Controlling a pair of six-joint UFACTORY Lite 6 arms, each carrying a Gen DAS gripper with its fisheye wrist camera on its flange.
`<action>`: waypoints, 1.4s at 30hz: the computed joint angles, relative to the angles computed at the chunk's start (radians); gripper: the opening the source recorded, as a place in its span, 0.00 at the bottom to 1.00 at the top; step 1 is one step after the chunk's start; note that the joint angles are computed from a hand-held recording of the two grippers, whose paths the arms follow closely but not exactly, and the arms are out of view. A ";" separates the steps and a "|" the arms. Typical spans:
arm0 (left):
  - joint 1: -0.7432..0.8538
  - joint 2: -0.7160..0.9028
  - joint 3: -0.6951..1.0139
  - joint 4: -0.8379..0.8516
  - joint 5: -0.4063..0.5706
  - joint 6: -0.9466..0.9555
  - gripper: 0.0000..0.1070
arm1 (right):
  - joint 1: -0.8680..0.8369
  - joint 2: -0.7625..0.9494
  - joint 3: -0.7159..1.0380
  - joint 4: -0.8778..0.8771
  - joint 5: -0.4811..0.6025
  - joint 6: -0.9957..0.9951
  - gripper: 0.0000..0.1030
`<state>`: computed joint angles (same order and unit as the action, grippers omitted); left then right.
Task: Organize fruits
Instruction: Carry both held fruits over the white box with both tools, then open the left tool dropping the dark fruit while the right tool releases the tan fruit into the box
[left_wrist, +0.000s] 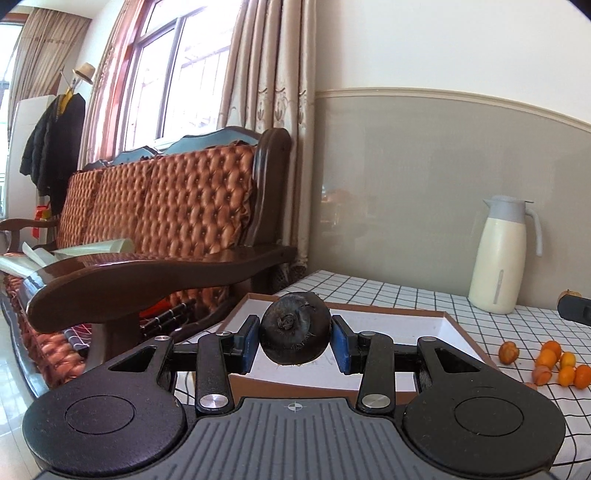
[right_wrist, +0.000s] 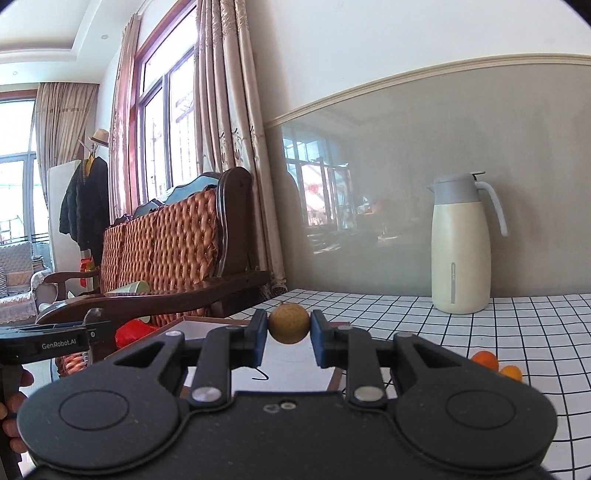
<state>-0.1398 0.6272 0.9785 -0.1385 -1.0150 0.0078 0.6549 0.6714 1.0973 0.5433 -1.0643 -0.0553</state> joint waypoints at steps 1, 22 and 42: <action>0.013 0.008 0.018 0.003 0.009 0.003 0.39 | -0.006 0.011 0.023 -0.009 0.014 0.002 0.16; 0.097 0.326 0.532 -0.047 0.319 0.065 0.39 | -0.100 0.309 0.464 0.009 0.290 -0.093 0.16; 0.030 0.250 0.416 -0.191 0.194 0.106 0.96 | -0.111 0.234 0.280 0.078 0.003 0.074 0.94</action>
<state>-0.1101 0.8771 1.3949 -0.3299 -0.8215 0.1134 0.5444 0.9055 1.3769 0.6218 -1.0618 0.0183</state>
